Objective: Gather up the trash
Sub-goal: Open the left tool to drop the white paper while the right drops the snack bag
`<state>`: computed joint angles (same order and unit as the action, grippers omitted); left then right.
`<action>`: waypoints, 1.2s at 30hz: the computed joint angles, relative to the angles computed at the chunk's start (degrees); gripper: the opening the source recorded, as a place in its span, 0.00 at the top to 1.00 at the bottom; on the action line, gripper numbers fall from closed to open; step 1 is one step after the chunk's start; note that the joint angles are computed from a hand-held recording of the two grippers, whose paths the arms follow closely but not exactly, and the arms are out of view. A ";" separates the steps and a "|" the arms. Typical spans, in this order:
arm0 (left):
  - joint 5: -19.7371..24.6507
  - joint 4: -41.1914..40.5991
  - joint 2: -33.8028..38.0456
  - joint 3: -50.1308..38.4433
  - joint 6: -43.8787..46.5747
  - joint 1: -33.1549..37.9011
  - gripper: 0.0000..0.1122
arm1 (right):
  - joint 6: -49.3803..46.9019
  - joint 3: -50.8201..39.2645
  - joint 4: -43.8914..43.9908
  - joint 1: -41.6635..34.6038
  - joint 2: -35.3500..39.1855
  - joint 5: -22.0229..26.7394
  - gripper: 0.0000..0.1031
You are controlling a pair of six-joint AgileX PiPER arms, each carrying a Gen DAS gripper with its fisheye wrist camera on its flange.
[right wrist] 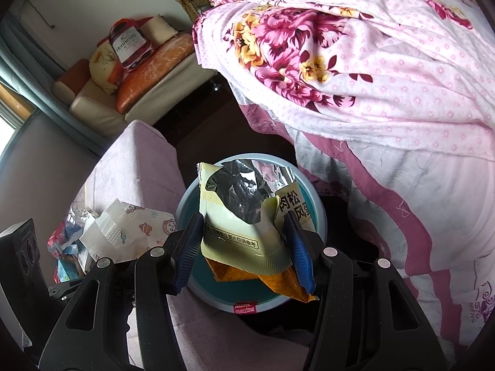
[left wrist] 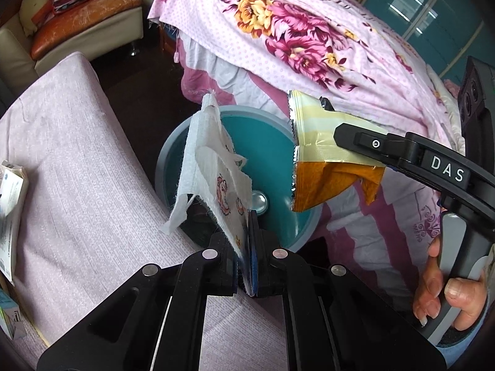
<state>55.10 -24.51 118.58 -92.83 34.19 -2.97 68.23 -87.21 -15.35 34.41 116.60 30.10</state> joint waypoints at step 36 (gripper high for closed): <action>-3.67 4.98 -1.78 5.91 -5.13 6.37 0.16 | -5.73 -14.92 5.43 2.60 8.67 13.23 0.19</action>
<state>51.43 -19.53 116.79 -86.93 29.06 3.39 62.50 -102.13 -9.92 37.01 125.27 43.33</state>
